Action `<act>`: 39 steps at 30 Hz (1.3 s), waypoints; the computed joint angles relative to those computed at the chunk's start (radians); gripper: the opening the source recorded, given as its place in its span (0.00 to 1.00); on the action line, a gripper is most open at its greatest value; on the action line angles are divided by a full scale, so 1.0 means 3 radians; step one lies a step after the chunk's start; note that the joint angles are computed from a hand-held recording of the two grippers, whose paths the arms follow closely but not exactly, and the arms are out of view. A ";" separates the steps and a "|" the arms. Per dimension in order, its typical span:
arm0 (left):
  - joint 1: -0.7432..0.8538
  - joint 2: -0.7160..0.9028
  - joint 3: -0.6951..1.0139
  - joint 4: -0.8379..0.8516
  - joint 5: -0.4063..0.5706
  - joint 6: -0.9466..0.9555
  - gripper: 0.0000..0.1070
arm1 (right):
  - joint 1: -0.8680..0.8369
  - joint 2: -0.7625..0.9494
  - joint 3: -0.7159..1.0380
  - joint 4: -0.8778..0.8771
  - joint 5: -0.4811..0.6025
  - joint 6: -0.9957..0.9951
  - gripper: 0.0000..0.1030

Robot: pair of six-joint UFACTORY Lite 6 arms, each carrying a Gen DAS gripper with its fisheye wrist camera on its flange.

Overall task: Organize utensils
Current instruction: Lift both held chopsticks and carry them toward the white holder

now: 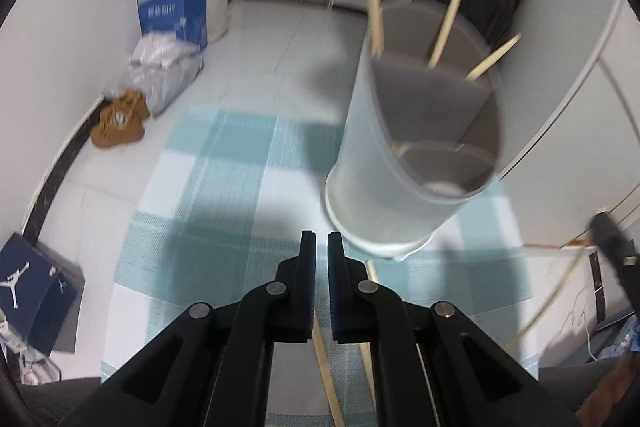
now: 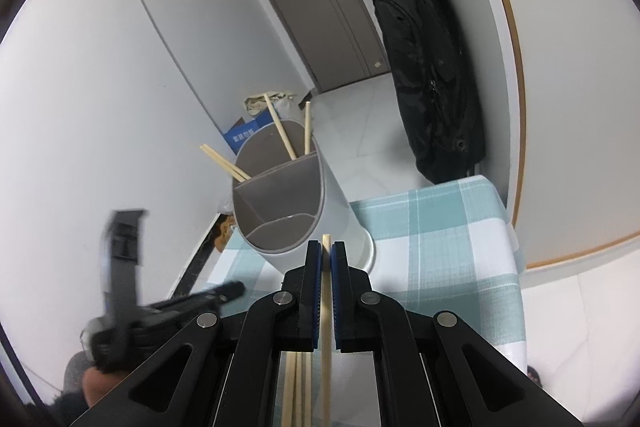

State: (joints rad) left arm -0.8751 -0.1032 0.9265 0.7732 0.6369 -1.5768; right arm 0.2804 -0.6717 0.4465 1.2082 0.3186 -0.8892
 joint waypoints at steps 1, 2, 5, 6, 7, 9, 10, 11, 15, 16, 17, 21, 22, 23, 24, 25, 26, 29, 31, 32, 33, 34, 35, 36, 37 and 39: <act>-0.0106 -0.0075 -0.0010 0.0137 0.0065 -0.0126 0.02 | 0.0043 -0.0022 -0.0007 -0.0045 -0.0041 0.0051 0.04; -0.0137 -0.0109 -0.0011 0.0157 0.0088 -0.0127 0.02 | 0.0091 -0.0063 -0.0022 -0.0114 -0.0079 0.0123 0.04; 0.0041 -0.0183 -0.0108 -0.0240 -0.0187 0.0304 0.02 | 0.0303 -0.0210 -0.0078 -0.0597 -0.0262 0.0642 0.04; 0.0122 -0.0132 -0.0109 -0.0406 -0.0236 0.0485 0.02 | 0.0347 -0.0242 -0.0089 -0.0735 -0.0288 0.0800 0.04; 0.0179 -0.0026 -0.0102 -0.0591 -0.0201 0.0614 0.02 | 0.0381 -0.0273 -0.0104 -0.0834 -0.0308 0.0919 0.04; 0.0347 0.0036 -0.0207 -0.0875 -0.0353 0.0938 0.11 | 0.0453 -0.0368 -0.0153 -0.1150 -0.0347 0.1285 0.04; 0.0418 0.0136 -0.0207 -0.1037 -0.0383 0.1107 0.24 | 0.0454 -0.0389 -0.0162 -0.1176 -0.0335 0.1324 0.04; 0.0476 0.0247 -0.0190 -0.1190 -0.0394 0.1247 0.35 | 0.0480 -0.0417 -0.0174 -0.1281 -0.0344 0.1450 0.04; 0.0576 0.0381 -0.0144 -0.1233 -0.0447 0.1366 0.38 | 0.0537 -0.0454 -0.0174 -0.1463 -0.0370 0.1630 0.04; 0.0570 0.0539 -0.0019 -0.1218 -0.0390 0.1438 0.39 | 0.0525 -0.0458 -0.0177 -0.1428 -0.0366 0.1582 0.04; 0.0569 0.0608 0.0036 -0.1208 -0.0360 0.1481 0.39 | 0.0467 -0.0447 -0.0169 -0.1255 -0.0330 0.1395 0.04; 0.0640 0.0963 0.0315 -0.1311 -0.0258 0.1725 0.39 | 0.0231 -0.0357 -0.0146 -0.0547 -0.0177 0.0663 0.04; 0.0649 0.0949 0.0288 -0.1356 -0.0264 0.1768 0.39 | 0.0163 -0.0324 -0.0133 -0.0382 -0.0123 0.0493 0.04; 0.0654 0.1007 0.0341 -0.1297 -0.0242 0.1733 0.39 | 0.0066 -0.0278 -0.0112 -0.0200 -0.0046 0.0296 0.04; 0.0658 0.1079 0.0413 -0.1257 -0.0216 0.1741 0.39 | 0.0018 -0.0261 -0.0101 -0.0140 -0.0009 0.0227 0.04; 0.0636 0.1133 0.0484 -0.1216 -0.0122 0.1734 0.39 | -0.0033 -0.0232 -0.0083 -0.0086 0.0032 0.0162 0.04; 0.0631 0.1207 0.0569 -0.1209 -0.0053 0.1760 0.39 | -0.0076 -0.0214 -0.0070 -0.0049 0.0074 0.0116 0.04; 0.0695 0.1273 0.0655 -0.1357 -0.0075 0.1948 0.19 | -0.0163 -0.0143 -0.0020 0.0051 0.0149 -0.0006 0.04; 0.0704 0.1298 0.0674 -0.1367 -0.0086 0.1970 0.06 | -0.0211 -0.0121 0.0005 0.0076 0.0211 -0.0049 0.04; 0.0699 0.1328 0.0697 -0.1351 -0.0101 0.1969 0.03 | -0.0217 -0.0127 0.0004 0.0100 0.0213 -0.0076 0.04; 0.0674 0.1339 0.0706 -0.1307 -0.0086 0.1913 0.02 | -0.0221 -0.0131 0.0005 0.0109 0.0218 -0.0091 0.04; 0.0683 0.1344 0.0693 -0.1268 -0.0104 0.1864 0.01 | -0.0229 -0.0129 0.0009 0.0109 0.0231 -0.0097 0.04; 0.0694 0.1338 0.0679 -0.1268 -0.0123 0.1857 0.01 | -0.0234 -0.0135 0.0007 0.0110 0.0239 -0.0095 0.04; 0.0708 0.1315 0.0651 -0.1270 -0.0149 0.1856 0.01 | -0.0236 -0.0135 0.0004 0.0114 0.0243 -0.0098 0.04; 0.0738 0.1277 0.0589 -0.1266 -0.0204 0.1847 0.01 | -0.0237 -0.0128 0.0011 0.0099 0.0244 -0.0089 0.04; 0.0737 0.1207 0.0533 -0.1209 -0.0220 0.1753 0.01 | -0.0236 -0.0143 0.0009 0.0049 0.0231 -0.0039 0.04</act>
